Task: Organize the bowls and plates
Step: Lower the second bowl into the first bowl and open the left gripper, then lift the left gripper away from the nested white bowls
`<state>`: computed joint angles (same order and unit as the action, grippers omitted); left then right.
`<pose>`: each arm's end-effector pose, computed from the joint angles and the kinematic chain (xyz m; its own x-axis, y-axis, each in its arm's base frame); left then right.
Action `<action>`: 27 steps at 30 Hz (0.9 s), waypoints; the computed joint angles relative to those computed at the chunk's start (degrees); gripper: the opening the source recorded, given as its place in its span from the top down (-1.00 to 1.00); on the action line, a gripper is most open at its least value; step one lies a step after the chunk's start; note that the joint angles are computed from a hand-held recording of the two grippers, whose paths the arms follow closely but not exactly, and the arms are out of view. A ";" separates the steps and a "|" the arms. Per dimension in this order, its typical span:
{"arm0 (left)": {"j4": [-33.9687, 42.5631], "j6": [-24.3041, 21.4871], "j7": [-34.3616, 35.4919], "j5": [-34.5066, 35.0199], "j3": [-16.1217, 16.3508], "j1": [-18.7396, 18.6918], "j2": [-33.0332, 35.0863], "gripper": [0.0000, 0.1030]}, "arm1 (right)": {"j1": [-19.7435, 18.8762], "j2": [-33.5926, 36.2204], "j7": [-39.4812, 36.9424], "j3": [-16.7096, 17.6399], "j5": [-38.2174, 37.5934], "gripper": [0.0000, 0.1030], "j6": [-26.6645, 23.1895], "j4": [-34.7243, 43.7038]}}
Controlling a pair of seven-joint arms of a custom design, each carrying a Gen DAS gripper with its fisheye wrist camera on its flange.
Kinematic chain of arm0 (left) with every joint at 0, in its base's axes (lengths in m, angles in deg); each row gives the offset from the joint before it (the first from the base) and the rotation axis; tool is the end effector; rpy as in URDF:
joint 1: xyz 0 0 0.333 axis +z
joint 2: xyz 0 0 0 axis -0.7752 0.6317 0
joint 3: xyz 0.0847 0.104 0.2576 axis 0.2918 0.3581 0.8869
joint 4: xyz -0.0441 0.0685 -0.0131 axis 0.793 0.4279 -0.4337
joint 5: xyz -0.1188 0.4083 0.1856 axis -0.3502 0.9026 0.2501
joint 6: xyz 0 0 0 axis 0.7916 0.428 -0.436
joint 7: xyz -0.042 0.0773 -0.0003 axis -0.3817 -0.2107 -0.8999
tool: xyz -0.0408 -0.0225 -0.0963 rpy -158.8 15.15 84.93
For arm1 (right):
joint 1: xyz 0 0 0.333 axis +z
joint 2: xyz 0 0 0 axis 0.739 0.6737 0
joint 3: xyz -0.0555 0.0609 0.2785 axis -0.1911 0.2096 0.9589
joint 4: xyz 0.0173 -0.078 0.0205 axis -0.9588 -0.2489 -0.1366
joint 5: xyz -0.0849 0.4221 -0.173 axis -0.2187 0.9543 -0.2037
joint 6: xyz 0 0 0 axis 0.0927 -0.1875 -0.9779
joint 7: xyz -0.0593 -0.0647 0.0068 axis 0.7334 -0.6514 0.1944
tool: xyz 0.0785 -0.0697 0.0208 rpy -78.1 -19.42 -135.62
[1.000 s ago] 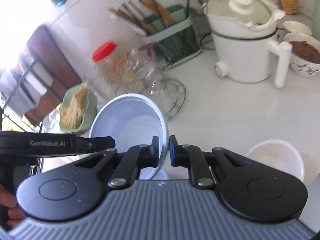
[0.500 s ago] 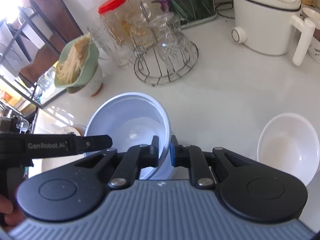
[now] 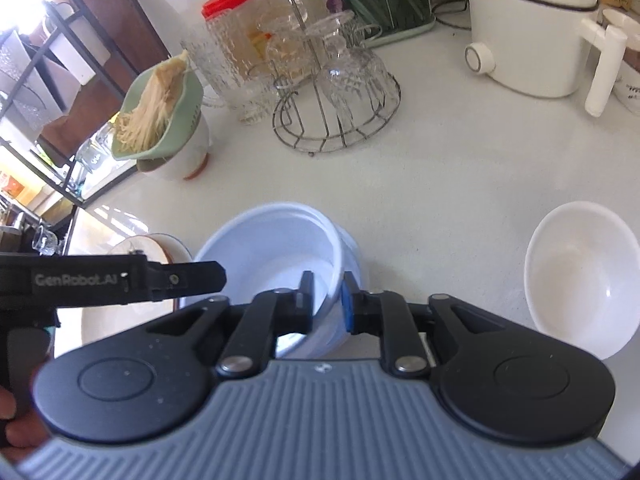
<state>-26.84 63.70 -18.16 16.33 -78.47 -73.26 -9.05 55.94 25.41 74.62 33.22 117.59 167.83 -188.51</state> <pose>0.6554 -0.3782 0.4618 0.4407 -0.8198 0.3657 -0.7482 -0.5605 -0.3549 0.6885 0.1630 0.4666 0.4824 -0.8224 -0.3016 -0.8108 -0.2889 -0.5090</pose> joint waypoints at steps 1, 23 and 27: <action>-0.14 -0.09 -0.12 0.30 0.10 -0.08 -0.27 -0.12 | 0.01 -0.35 -0.07 0.01 0.10 0.38 0.49 -0.35; -3.39 -0.12 -1.08 9.18 -1.52 0.72 -7.99 -0.12 | 2.05 -7.52 -6.42 -1.27 8.78 0.33 9.02 -4.68; -4.03 -0.39 -0.86 10.93 -1.99 0.84 -9.32 -0.12 | 2.88 -9.26 -7.67 -1.78 10.03 0.33 10.95 -6.29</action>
<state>-30.87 63.30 -19.02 27.26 -80.46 -72.42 -18.37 58.82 16.15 66.95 31.44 127.62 178.78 -194.81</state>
